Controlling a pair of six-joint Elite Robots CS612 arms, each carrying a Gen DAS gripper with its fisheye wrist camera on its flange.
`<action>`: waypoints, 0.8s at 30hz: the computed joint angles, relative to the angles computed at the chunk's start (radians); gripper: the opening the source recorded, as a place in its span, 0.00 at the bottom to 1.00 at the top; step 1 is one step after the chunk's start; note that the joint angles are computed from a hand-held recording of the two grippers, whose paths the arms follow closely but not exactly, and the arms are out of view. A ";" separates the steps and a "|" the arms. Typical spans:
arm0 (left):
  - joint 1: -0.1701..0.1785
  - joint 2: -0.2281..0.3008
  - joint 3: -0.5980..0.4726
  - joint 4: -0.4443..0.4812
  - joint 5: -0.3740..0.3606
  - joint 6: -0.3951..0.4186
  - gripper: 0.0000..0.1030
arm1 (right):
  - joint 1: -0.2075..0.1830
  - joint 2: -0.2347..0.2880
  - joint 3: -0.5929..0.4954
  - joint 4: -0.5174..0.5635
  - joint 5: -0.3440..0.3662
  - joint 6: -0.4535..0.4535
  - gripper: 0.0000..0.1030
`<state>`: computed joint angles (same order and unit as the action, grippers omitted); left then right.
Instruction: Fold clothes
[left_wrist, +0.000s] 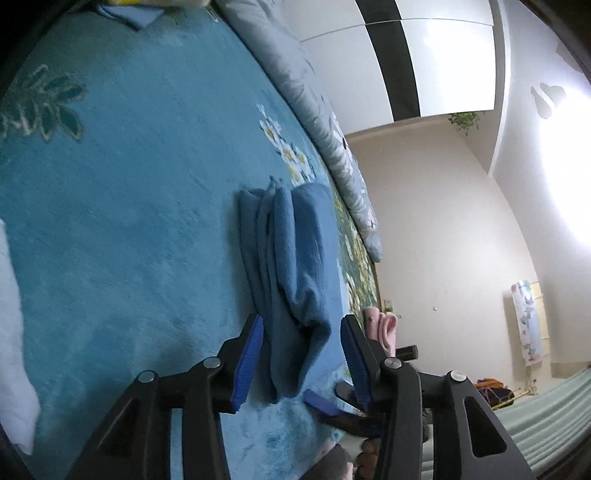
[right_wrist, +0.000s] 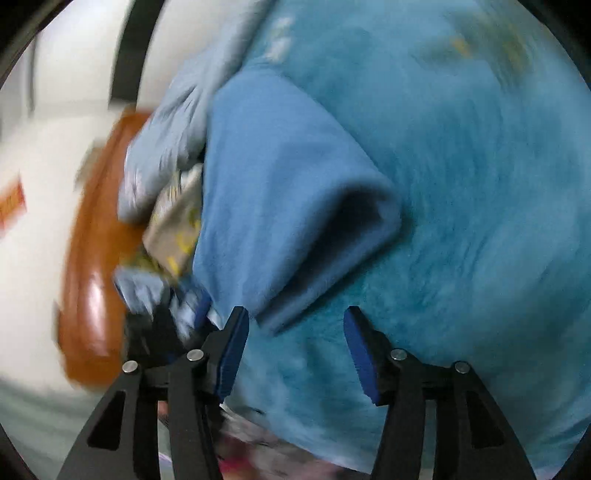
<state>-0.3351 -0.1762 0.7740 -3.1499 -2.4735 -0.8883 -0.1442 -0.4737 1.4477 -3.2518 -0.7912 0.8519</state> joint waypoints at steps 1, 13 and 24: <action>0.000 0.002 -0.004 -0.002 -0.007 -0.003 0.48 | 0.005 0.007 0.002 -0.064 -0.037 0.076 0.53; -0.002 -0.017 0.030 0.006 -0.003 0.029 0.50 | 0.025 0.048 -0.045 -0.219 -0.120 0.235 0.12; -0.012 0.003 -0.050 0.113 0.020 0.088 0.58 | -0.077 -0.060 -0.001 0.018 -0.256 -0.195 0.09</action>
<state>-0.3475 -0.1729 0.7242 -3.0368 -2.4540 -0.8000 -0.2209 -0.5339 1.4470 -3.2334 -1.0470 0.6571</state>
